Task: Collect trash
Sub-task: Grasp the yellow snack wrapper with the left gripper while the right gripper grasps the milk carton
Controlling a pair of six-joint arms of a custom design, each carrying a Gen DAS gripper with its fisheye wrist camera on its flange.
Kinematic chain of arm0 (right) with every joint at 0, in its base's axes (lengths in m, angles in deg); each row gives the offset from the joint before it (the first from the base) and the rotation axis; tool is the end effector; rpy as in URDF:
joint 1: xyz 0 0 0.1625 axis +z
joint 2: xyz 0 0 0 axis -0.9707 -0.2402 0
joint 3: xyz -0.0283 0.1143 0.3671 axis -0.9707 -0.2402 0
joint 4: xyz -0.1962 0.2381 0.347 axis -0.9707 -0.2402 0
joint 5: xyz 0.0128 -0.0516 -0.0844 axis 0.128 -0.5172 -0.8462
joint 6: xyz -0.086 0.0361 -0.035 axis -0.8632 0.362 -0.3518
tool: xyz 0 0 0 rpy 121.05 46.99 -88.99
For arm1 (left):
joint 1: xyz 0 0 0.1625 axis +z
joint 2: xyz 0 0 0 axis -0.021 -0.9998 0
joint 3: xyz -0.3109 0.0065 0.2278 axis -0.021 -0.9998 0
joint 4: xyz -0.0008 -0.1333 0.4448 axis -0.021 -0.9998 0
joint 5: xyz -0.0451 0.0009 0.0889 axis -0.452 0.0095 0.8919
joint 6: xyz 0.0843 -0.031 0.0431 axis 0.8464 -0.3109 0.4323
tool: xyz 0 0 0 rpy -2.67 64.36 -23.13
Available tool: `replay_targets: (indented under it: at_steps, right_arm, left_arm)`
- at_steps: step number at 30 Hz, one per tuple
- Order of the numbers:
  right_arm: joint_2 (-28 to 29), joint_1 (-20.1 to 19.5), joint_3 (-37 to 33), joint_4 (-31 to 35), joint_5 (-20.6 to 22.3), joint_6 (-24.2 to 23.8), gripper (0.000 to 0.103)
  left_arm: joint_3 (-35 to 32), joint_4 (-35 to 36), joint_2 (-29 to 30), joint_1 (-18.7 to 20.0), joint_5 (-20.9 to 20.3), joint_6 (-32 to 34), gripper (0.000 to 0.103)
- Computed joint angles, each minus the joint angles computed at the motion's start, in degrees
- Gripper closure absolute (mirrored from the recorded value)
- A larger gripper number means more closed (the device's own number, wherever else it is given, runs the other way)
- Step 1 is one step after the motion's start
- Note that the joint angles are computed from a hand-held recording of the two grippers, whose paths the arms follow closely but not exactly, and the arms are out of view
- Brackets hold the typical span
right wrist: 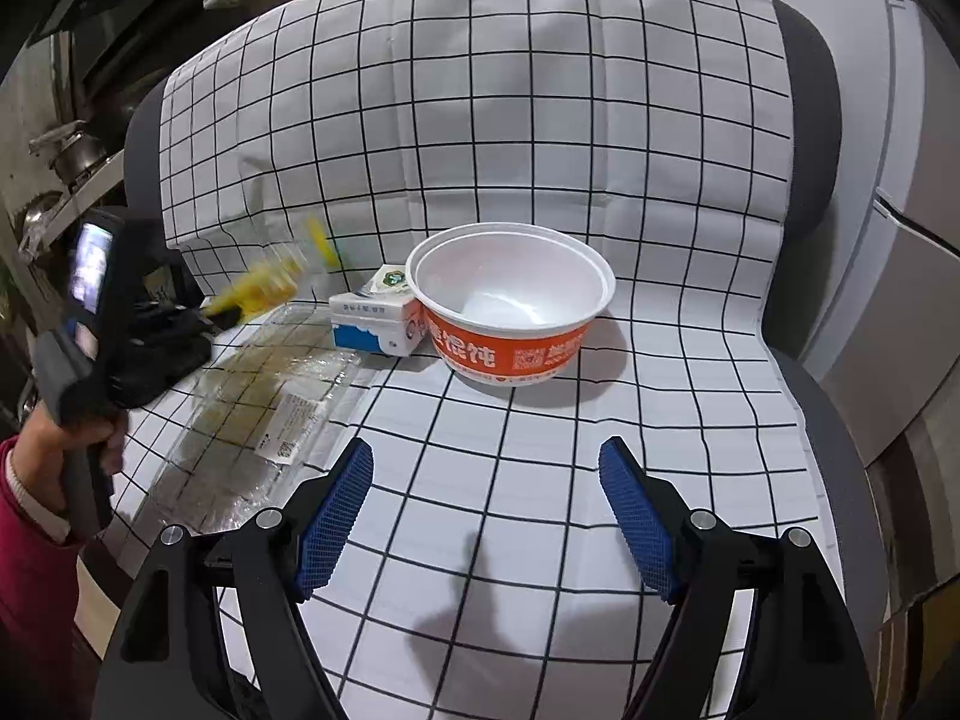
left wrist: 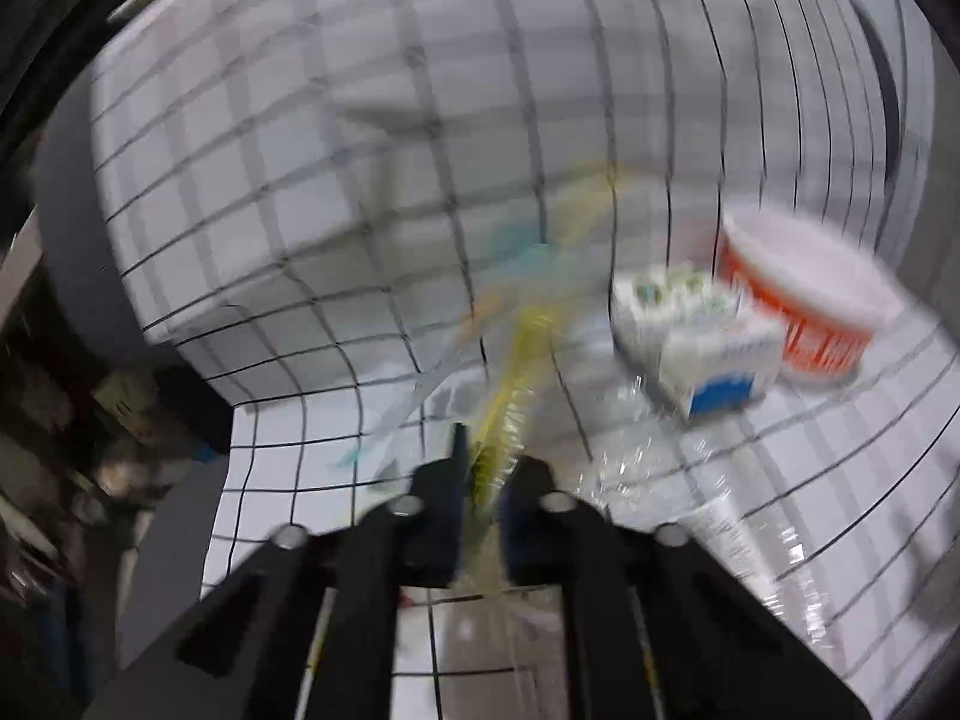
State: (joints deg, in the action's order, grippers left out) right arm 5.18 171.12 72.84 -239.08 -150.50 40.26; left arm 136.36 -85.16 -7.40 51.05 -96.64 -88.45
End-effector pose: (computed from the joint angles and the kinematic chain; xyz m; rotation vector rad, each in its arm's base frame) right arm 0.1600 -0.6729 0.3066 0.7584 -2.4340 0.7480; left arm -0.3014 -0.7055 0.1455 0.3463 2.0385 -0.8688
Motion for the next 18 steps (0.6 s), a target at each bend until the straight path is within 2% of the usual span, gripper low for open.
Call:
replay_targets:
  at_steps: [3, 7, 12, 14, 18]
  right_arm:
    - [0.8, 0.48, -0.28, -0.59, 0.47, -0.12, 0.025]
    - [3.14, 1.43, -1.29, -0.86, 1.46, -0.66, 0.024]
    - [7.29, 2.25, -3.65, -1.17, 2.78, -2.08, 0.027]
    - [9.93, 2.59, -5.95, -0.45, 1.83, -1.1, 0.032]
    - [13.91, 2.77, -10.16, 1.26, 0.98, 1.78, 0.032]
  left_arm:
    - [4.32, -8.01, -3.82, -1.44, -1.29, -0.74, 0.103]
    - [11.49, -15.84, -9.92, -3.63, -4.26, -5.81, 0.103]
    - [17.9, -18.45, -15.0, -4.61, -9.45, -10.48, 0.103]
    - [19.01, -18.01, -15.72, -4.78, -9.89, -11.63, 0.103]
    - [20.69, -18.06, -16.74, -4.53, -9.98, -13.17, 0.103]
